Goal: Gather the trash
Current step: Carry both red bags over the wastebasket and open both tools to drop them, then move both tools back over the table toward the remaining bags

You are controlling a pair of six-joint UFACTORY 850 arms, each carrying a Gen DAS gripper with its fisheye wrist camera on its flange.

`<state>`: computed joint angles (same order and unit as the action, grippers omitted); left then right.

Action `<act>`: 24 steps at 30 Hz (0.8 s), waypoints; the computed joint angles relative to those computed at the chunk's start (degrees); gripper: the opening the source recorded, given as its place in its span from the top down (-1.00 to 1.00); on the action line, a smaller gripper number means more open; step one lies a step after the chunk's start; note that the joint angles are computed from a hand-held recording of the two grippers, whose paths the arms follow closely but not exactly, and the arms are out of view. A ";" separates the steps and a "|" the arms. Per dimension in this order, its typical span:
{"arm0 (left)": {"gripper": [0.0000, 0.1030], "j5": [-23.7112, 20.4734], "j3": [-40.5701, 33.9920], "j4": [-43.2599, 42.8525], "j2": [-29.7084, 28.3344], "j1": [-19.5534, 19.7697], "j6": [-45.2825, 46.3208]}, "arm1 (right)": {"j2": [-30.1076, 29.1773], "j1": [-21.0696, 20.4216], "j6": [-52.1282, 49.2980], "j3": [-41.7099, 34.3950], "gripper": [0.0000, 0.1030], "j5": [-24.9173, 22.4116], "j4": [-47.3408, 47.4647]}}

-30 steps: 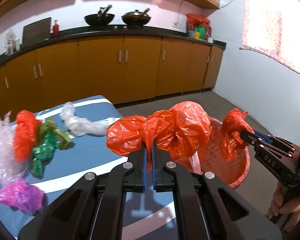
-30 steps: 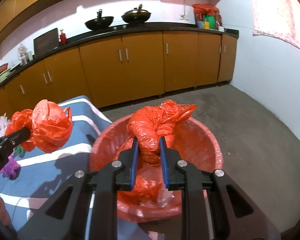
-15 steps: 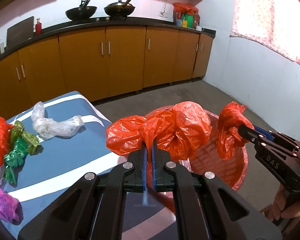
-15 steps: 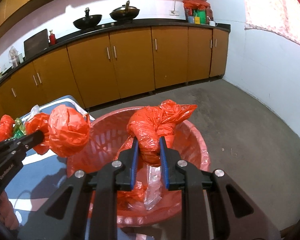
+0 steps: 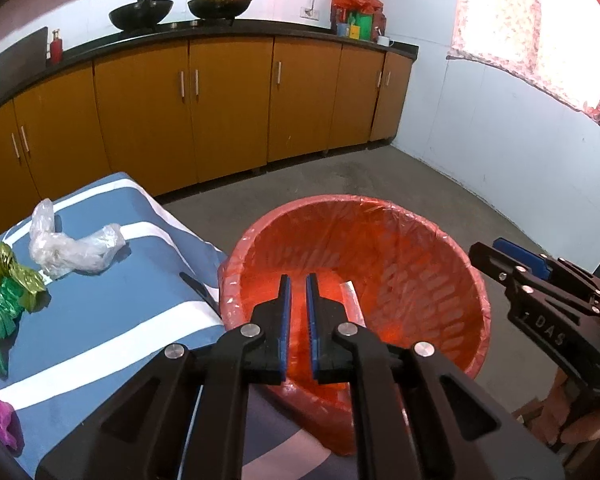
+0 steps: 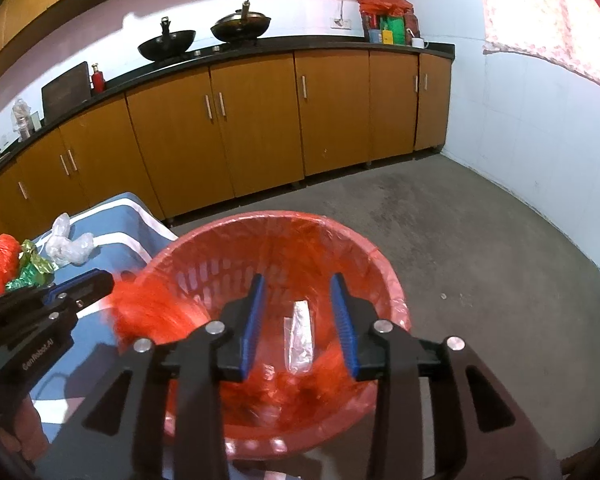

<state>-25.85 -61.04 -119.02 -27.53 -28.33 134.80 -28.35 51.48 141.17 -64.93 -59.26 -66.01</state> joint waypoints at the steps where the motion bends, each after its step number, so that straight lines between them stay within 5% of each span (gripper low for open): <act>1: 0.85 0.08 0.03 0.19 0.01 0.09 -0.29 | 0.06 0.07 0.22 0.20 0.33 0.01 0.22; 12: 0.84 -0.16 1.46 -1.66 1.30 2.98 -0.10 | -1.13 0.40 -1.57 -2.24 0.32 -0.19 0.22; 16: 0.39 -0.84 3.30 -6.55 2.49 4.27 4.76 | -2.28 0.62 -3.11 -4.24 0.28 -0.03 -0.09; 24: 0.27 -3.86 7.72 -12.47 5.85 8.99 12.55 | -4.95 0.69 -6.71 -9.40 0.26 0.92 -1.21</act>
